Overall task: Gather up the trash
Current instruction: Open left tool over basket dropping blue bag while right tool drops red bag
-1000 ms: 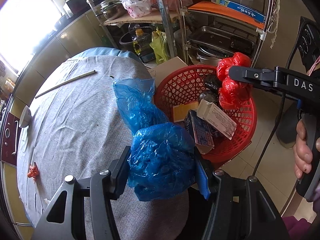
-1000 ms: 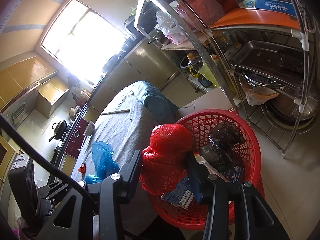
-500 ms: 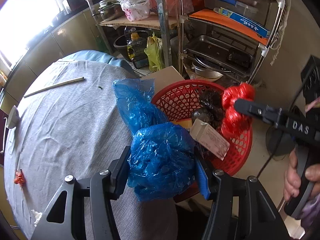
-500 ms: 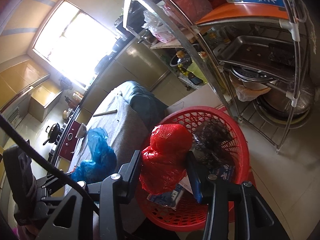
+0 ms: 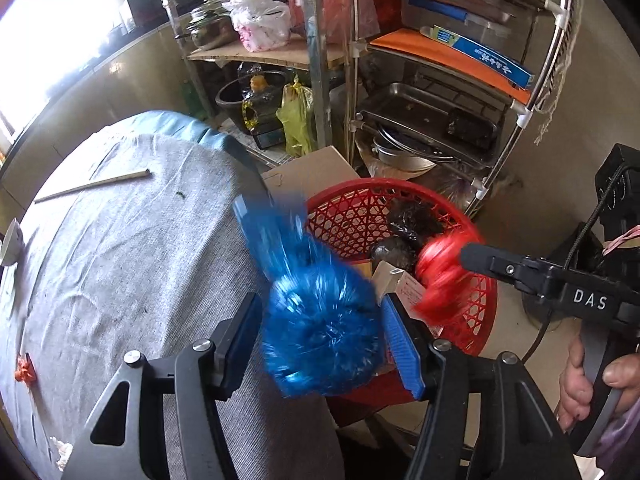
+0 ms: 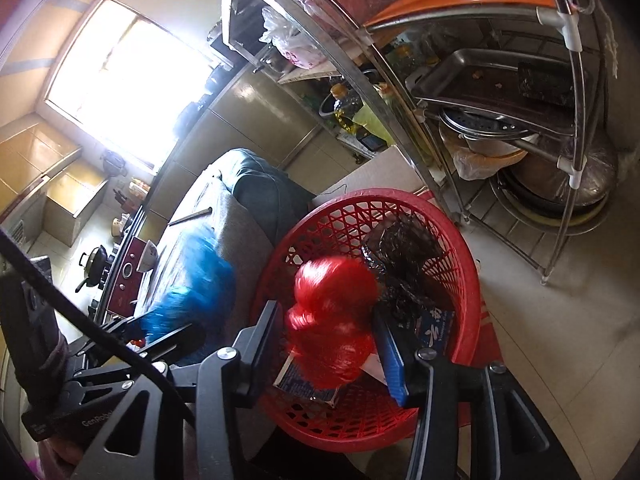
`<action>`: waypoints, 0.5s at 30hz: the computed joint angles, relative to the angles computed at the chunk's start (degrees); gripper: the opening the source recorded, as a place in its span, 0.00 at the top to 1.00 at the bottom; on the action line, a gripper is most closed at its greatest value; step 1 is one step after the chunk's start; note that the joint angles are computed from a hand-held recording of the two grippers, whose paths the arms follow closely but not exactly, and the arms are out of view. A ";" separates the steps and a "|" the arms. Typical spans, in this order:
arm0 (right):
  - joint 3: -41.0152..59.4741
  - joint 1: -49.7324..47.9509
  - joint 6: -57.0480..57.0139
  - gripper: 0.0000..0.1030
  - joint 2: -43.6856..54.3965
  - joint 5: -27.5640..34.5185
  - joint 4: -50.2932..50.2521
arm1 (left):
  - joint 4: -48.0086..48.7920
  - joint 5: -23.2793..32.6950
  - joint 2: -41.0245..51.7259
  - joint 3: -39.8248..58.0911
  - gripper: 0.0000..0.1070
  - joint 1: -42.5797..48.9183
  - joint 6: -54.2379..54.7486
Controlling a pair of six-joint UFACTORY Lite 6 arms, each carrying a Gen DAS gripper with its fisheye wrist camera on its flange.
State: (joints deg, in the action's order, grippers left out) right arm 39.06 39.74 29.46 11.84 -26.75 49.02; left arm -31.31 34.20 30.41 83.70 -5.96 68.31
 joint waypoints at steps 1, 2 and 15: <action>0.05 -0.05 -0.12 0.50 -0.01 0.05 0.08 | -0.06 0.63 0.31 0.60 0.42 0.57 -0.18; 0.35 -0.07 -0.84 0.50 0.00 0.27 0.69 | -0.07 0.87 0.45 0.95 0.42 0.88 -0.32; 7.67 1.78 -11.77 0.50 3.29 2.72 8.82 | -0.44 -0.16 -0.61 0.57 0.41 8.48 1.68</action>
State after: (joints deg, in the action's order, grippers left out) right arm 46.73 41.52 17.69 15.13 -24.03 57.83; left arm -31.75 34.03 29.80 84.27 2.52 69.99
